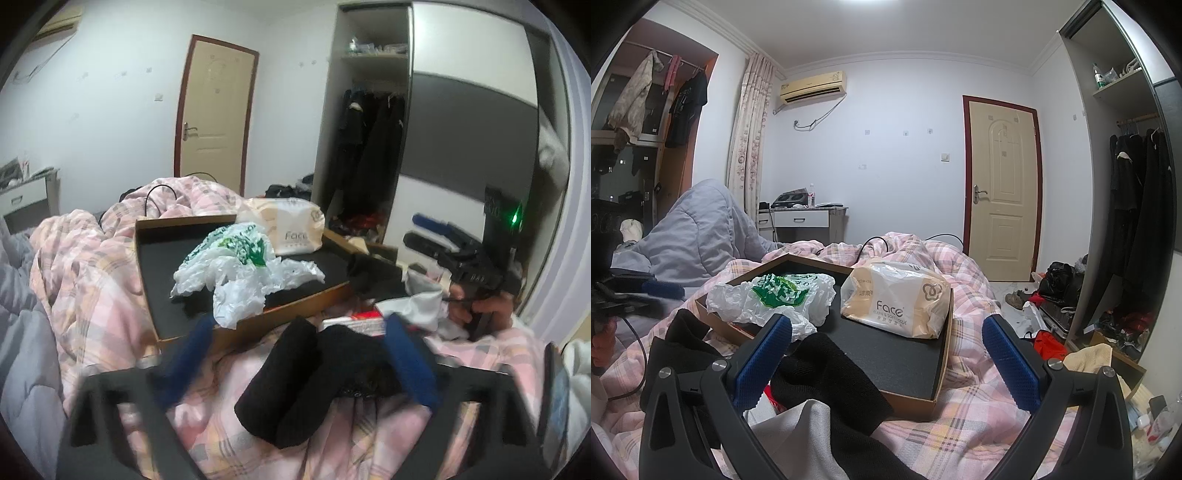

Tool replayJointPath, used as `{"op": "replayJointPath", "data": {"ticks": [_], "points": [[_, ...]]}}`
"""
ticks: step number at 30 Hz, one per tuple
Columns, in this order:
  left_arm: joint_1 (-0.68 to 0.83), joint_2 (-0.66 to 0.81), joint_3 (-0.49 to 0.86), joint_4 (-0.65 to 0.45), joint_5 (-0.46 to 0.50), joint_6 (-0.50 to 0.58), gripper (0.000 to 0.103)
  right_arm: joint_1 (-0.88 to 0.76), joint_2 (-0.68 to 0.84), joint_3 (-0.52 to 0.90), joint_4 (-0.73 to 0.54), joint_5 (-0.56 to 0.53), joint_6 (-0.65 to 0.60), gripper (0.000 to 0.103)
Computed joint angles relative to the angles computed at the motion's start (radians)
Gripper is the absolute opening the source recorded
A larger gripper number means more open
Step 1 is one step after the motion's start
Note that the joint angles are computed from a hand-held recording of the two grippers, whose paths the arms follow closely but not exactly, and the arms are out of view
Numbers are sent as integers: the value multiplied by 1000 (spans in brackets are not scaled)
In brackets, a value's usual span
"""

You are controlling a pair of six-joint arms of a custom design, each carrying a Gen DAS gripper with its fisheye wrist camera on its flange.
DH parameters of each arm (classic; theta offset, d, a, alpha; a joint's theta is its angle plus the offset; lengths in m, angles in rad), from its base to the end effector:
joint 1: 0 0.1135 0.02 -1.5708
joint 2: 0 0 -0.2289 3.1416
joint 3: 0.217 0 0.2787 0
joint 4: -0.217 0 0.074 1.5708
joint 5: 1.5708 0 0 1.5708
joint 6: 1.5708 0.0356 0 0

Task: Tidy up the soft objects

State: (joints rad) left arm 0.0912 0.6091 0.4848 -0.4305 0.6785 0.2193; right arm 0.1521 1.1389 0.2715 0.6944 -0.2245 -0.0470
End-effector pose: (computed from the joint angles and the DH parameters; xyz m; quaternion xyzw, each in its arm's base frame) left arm 0.1974 -0.0044 0.2167 0.2143 0.8119 -0.2163 0.4981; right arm 0.2489 0.0462 0.1339 -0.1473 0.7498 0.1192 0.6339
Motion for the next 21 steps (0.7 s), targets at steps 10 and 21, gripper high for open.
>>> {"op": "replayJointPath", "data": {"ticks": [10,21], "points": [[-91,53,32,-110,5,136,98,0,1,0,1,-1,0,102],[-279,233,53,-4,-220,73,98,-1,1,0,2,-2,1,102]]}}
